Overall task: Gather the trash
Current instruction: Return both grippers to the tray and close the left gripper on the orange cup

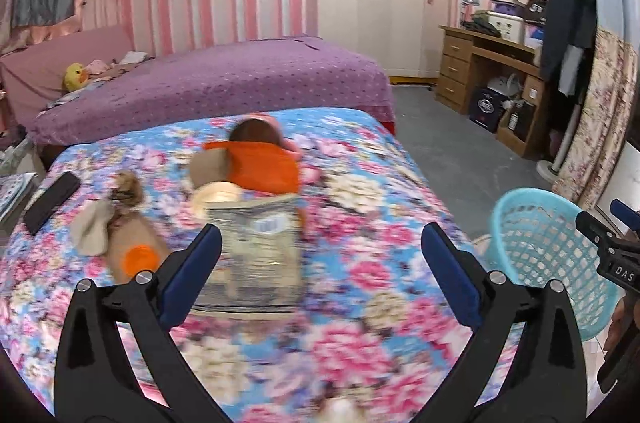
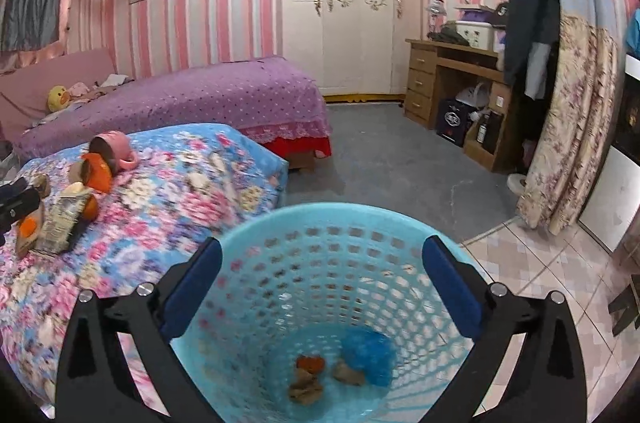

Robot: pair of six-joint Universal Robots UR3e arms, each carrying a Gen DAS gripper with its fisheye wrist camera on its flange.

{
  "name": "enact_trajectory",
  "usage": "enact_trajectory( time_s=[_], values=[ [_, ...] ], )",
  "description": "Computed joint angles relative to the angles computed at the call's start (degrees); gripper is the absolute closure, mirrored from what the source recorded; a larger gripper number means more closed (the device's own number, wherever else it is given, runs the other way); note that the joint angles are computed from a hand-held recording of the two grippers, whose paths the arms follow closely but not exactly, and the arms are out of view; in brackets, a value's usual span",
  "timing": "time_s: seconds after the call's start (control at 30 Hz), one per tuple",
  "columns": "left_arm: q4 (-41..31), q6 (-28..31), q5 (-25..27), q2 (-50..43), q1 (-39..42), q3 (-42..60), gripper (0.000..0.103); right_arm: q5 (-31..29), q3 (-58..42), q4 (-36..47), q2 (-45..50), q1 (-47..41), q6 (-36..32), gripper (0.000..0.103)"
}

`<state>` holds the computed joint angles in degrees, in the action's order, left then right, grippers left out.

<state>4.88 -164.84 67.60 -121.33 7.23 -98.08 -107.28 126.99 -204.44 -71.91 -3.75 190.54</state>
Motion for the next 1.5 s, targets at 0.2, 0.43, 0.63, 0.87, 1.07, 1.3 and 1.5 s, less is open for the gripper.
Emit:
enact_trajectory(
  time_s=[0.2,0.43,0.63,0.87,1.07,1.3,1.5],
  values=[
    [-0.7,1.5,-2.8,0.3,7.2,0.7,0.006,-4.7,-12.4,7.8,5.9,7.8,3.1,0.005],
    [-4.3,1.9,-5.2,-2.2,13.4,3.6,0.006,-8.3,-24.1,14.6,12.4,13.5,6.6,0.005],
    [-7.4,2.4,-4.9,-5.6,15.9,7.9,0.006,-10.2,-33.4,19.8,17.7,16.7,8.9,0.005],
    [-10.8,4.1,-3.7,-9.2,17.5,12.8,0.006,-10.7,-42.8,25.3,23.0,19.0,10.0,0.005],
    [-13.7,4.8,-3.1,-11.4,18.2,16.7,0.006,-10.8,-47.2,28.2,25.4,19.5,11.0,0.004],
    [-20.2,5.7,-2.7,-14.7,18.5,22.6,0.006,-11.0,-49.3,30.4,26.3,19.3,10.7,0.005],
    [-24.8,6.8,-1.7,-17.6,16.6,28.0,0.017,-9.3,-48.8,30.1,25.9,17.9,12.1,0.005]
  ],
)
